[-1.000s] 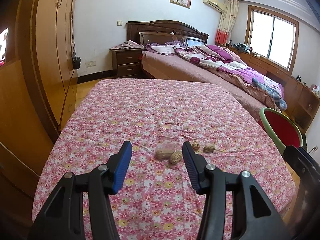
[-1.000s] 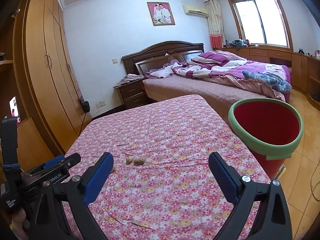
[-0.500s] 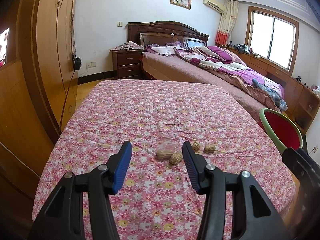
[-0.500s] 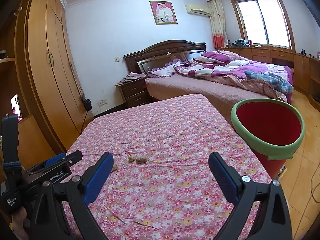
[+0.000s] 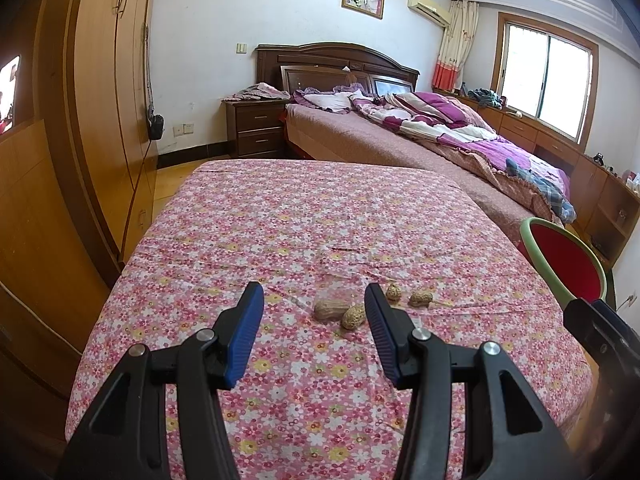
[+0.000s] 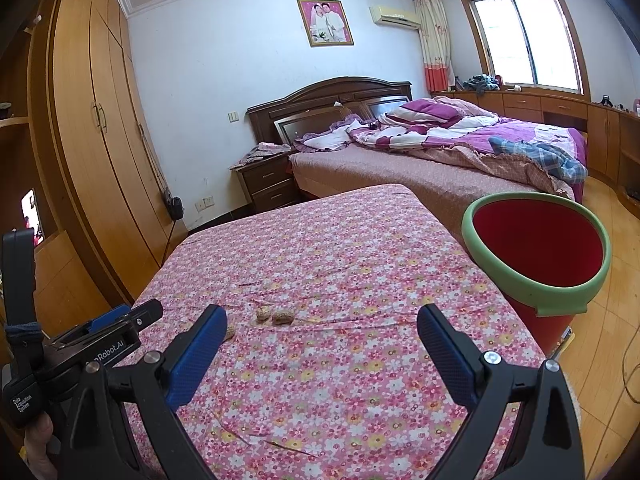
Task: Collect trash
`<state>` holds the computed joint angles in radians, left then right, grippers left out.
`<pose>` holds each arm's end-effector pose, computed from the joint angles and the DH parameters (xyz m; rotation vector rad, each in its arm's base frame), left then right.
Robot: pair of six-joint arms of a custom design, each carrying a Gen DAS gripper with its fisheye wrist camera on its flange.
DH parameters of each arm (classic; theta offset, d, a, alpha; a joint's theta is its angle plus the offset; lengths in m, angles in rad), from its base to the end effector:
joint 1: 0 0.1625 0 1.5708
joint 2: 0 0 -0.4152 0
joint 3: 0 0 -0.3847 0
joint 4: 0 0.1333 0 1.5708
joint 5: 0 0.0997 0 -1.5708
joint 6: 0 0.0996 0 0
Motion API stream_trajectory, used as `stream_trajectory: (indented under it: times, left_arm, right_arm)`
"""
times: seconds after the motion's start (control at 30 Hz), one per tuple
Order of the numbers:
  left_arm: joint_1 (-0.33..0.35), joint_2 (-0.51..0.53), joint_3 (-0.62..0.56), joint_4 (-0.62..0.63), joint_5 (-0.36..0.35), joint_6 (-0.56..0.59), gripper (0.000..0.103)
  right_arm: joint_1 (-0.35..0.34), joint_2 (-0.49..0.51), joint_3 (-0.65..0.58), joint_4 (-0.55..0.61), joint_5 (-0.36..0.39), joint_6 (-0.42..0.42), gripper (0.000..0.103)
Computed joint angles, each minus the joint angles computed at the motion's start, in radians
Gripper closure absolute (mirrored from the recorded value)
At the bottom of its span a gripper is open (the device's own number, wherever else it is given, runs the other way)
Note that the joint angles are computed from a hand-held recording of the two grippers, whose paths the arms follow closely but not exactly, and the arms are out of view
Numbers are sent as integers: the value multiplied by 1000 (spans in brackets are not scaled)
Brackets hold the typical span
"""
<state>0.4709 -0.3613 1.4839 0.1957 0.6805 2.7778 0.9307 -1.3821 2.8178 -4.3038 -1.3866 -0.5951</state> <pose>-0.3270 -0.4029 -0.1230 0.7425 2.3375 -1.0116 -0.0283 -0.2917 0.2587 0.1006 -2.1212 1.4226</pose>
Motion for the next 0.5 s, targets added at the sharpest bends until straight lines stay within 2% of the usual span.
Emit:
stream_trajectory:
  times: [0.5]
  left_arm:
    - [1,0,0,1,0,1,50]
  right_arm:
    - [0,-8,0,8,0,2,5]
